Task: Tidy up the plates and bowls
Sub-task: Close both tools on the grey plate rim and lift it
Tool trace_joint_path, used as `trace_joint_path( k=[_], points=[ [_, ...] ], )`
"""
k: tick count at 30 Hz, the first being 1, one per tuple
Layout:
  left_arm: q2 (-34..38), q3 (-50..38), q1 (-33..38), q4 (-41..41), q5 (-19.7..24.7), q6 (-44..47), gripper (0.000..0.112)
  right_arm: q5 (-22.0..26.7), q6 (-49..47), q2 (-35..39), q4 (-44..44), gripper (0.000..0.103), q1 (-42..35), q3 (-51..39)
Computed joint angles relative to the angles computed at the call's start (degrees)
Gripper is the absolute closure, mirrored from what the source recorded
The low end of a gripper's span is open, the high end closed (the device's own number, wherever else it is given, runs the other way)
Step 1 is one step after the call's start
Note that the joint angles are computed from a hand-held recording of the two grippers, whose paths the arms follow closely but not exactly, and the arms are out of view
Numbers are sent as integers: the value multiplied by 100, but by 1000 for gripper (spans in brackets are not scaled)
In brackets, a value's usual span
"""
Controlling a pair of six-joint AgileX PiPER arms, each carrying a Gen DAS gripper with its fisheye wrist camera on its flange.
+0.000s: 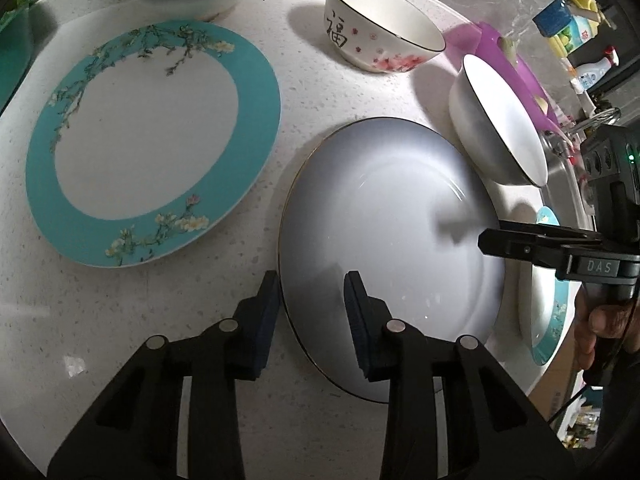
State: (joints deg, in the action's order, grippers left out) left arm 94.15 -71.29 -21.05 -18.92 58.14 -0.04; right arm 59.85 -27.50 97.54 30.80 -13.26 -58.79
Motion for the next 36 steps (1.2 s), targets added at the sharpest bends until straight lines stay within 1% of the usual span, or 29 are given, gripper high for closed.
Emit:
trace_joint_path(
  k=[3, 6, 7, 8, 14, 18, 20, 23, 29, 33, 36],
  points=[
    [78, -113, -27, 41, 81, 46, 82, 64, 90, 70, -87, 45, 5, -104],
    [128, -208, -88, 193, 144, 29, 83, 39, 335, 83, -250, 63, -13, -147],
    [134, -237, -122, 317, 169, 0, 84, 19, 443, 92, -320, 74, -24, -160],
    [170, -298, -127, 355, 200, -1, 84, 24, 371, 101, -255, 76, -112, -117],
    [337, -553, -124, 471, 315, -62, 84, -85, 629, 52, -323, 76, 40, -87],
    [287, -488, -100, 443, 267, 11, 85, -222, 684, -78, -293, 77, 93, 75],
    [261, -455, -99, 415, 249, 25, 85, -205, 545, -182, -253, 77, -79, 190],
    [228, -403, -93, 349, 233, 71, 86, -199, 531, -321, -267, 78, -128, 245],
    [-84, -164, -58, 318, 210, 105, 86, -143, 540, -620, -266, 78, -147, 346],
    [-380, -77, -60, 356, 376, 29, 86, -42, 615, -916, -265, 78, -147, 472],
    [-779, 77, -47, 398, 575, -60, 86, 94, 713, -1266, -253, 78, -89, 616]
  ],
)
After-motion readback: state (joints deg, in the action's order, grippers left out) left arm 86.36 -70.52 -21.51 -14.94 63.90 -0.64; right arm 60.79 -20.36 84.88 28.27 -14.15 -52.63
